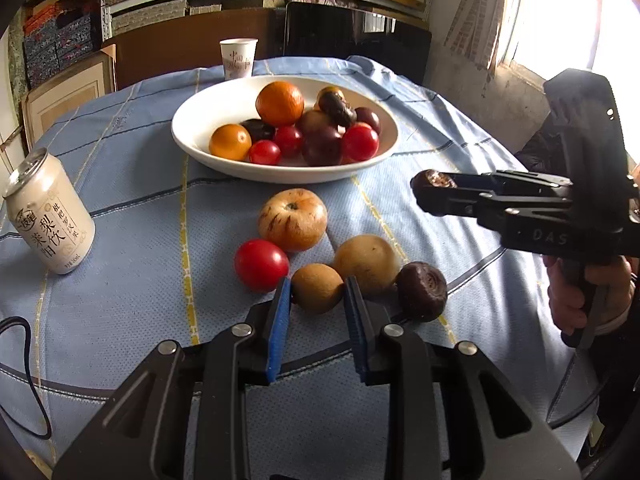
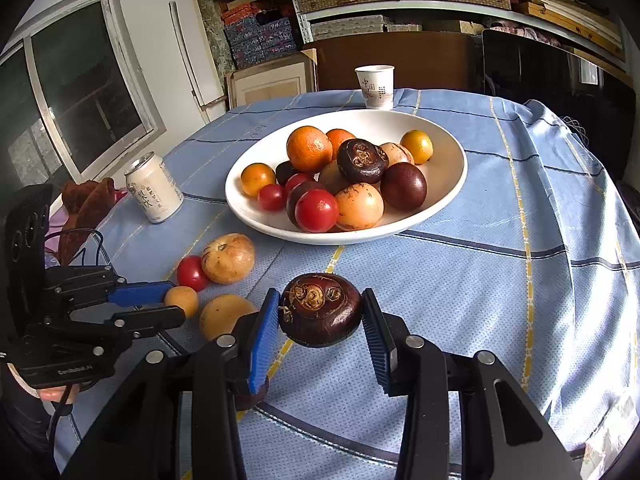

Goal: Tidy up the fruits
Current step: 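Carry tan fruit and dark fruit onto the white plate and open both tools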

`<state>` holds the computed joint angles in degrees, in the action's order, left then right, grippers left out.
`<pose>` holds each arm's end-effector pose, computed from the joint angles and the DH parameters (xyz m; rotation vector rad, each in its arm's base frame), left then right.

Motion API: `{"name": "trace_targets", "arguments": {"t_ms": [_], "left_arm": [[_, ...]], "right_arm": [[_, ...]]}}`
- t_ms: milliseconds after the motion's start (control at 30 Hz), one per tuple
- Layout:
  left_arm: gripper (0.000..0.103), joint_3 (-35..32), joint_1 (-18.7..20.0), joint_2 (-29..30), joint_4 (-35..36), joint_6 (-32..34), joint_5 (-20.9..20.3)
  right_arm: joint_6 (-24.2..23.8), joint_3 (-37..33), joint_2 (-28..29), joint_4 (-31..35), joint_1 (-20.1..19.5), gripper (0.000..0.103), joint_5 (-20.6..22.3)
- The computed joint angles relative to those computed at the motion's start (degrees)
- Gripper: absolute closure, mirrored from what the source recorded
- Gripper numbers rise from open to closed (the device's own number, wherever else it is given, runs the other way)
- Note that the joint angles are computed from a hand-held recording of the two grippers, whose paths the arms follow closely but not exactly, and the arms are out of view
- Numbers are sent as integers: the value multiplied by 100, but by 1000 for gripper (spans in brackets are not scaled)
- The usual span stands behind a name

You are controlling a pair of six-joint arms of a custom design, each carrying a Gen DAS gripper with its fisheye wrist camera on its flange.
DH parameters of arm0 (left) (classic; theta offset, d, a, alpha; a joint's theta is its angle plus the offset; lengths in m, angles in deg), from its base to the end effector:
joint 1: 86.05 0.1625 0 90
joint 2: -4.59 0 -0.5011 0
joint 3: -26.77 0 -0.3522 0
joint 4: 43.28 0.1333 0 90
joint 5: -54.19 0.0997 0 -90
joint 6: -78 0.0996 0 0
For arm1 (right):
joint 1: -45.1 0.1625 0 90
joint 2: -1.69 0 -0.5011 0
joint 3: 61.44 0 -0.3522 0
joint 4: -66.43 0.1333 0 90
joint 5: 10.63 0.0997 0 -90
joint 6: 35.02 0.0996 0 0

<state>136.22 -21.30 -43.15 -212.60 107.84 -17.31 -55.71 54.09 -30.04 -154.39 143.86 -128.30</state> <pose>-0.1185 -0.6379 0.1634 1.2231 2.4967 -0.4120 0.1769 -0.5765 0.0887 0.3634 -2.4003 0.9826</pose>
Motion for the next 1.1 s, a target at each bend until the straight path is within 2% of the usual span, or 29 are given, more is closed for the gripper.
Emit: {"name": "trace_targets", "arguments": {"t_ms": [133, 267, 367, 467, 633, 700, 733, 767, 800, 833, 900, 967, 1033, 1100], "left_arm": [[77, 54, 1, -47, -81, -24, -67], [77, -14, -2, -127, -109, -117, -266], [77, -499, 12, -119, 354, -317, -634], [77, -1109, -12, 115, 684, -460, -741], [77, -2147, -29, 759, 947, -769, -394], [77, -2493, 15, 957, 1094, -916, -414], [76, -2647, 31, 1047, 1149, -955, -439], [76, -2739, 36, 1096, 1187, -988, -411], [66, -2768, 15, 1118, 1170, -1105, -270], [48, -2723, 11, 1081, 1120, -1203, -242], [41, -2448, 21, 939, 759, -1122, -347], [36, -2142, 9, 803, 415, -982, -247], [12, -1687, -15, 610, -107, -932, -36], [6, -1173, -17, 440, -849, -910, 125]], "right_arm": [[-46, 7, 10, -51, 6, 61, 19], [-266, 61, 50, -546, 5, 61, 310], [-262, -97, 66, -782, -23, 61, 453], [-231, -428, 76, -629, -50, 61, 547], [-271, -1089, 182, -132, -84, 61, 611], [-313, -1229, 225, -105, -107, 61, 727], [-348, -1288, 249, -136, -107, 59, 753], [-363, -1302, 258, -178, -92, 47, 718], [-377, -1256, 256, -255, -68, 43, 690], [-470, -1137, 236, -425, -43, 41, 716], [-676, -969, 206, -628, 32, 41, 678], [-688, -754, 102, -559, 66, 41, 772], [-597, -535, 32, -506, 72, 35, 889], [-494, -356, 23, -434, 87, 32, 876]]}}
